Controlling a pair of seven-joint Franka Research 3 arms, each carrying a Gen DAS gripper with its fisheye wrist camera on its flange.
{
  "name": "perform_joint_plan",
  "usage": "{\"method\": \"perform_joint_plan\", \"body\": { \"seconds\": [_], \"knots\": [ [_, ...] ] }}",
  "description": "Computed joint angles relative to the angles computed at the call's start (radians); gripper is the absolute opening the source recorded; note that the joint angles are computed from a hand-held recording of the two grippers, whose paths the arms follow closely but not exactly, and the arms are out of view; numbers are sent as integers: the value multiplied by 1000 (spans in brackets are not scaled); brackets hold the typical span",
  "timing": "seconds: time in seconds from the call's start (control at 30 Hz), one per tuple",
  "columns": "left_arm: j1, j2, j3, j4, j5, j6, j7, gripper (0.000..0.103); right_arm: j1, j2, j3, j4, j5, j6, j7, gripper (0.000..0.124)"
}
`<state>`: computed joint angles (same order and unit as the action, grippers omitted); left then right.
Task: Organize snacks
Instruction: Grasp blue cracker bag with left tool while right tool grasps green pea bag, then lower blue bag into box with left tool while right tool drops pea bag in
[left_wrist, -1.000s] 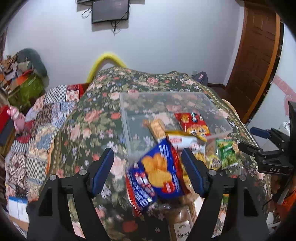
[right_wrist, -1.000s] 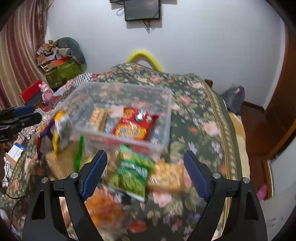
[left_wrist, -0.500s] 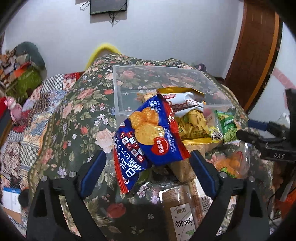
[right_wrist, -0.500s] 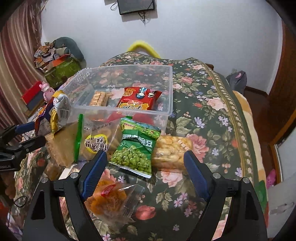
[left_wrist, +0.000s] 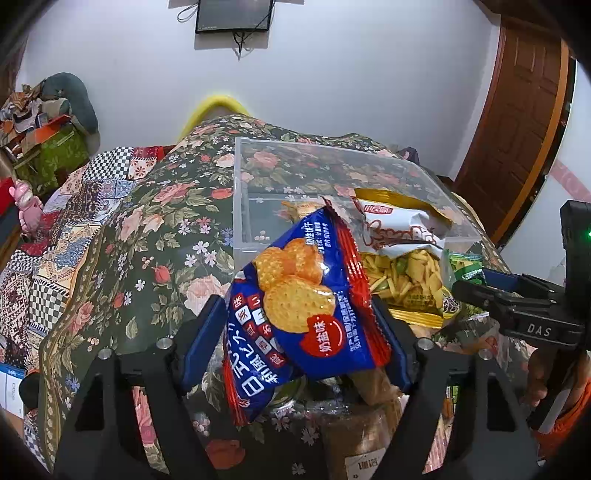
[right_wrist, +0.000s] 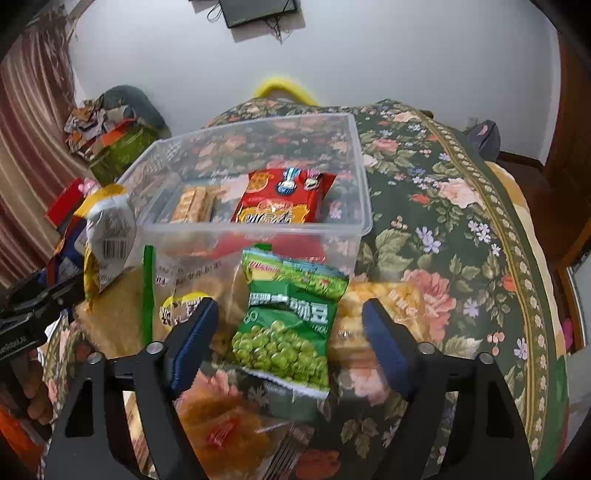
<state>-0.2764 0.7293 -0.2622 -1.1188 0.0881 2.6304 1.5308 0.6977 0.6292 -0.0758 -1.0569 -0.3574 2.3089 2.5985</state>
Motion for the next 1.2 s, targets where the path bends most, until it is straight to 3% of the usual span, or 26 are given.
{"method": "perform_joint_plan", "body": {
  "seconds": [0.17,0.23,0.47,0.53,0.73,0.87,0.9,1.03,1.2],
  "knots": [
    [-19,-12,25,-21,33,30,-25,62,-6,-23,0,-48,2,54,12,49],
    [-14,-20,19,-33,39,37,-20,50,-8,-30,1,-58,2,58,13,42],
    [12,-59,-8,-80,11,46,7,46,0,-72,4,-107,-24,58,13,38],
    [14,-76,-7,-98,11,53,7,43,1,-80,7,-109,-33,54,9,25],
    [30,-125,-19,-151,-2,90,17,42,-1,-95,12,-106,-54,46,-3,14],
    [37,-142,-25,-161,-10,100,22,42,-8,-100,15,-112,-47,37,7,14],
    [35,-142,-22,-158,-8,99,20,42,-11,-99,18,-109,-38,20,10,17],
    [39,-142,-27,-149,-13,90,28,42,-37,-112,46,-151,21,49,-5,48],
    [31,-139,-15,-144,-4,87,22,42,-28,-85,44,-125,32,23,-29,51]
  ]
}}
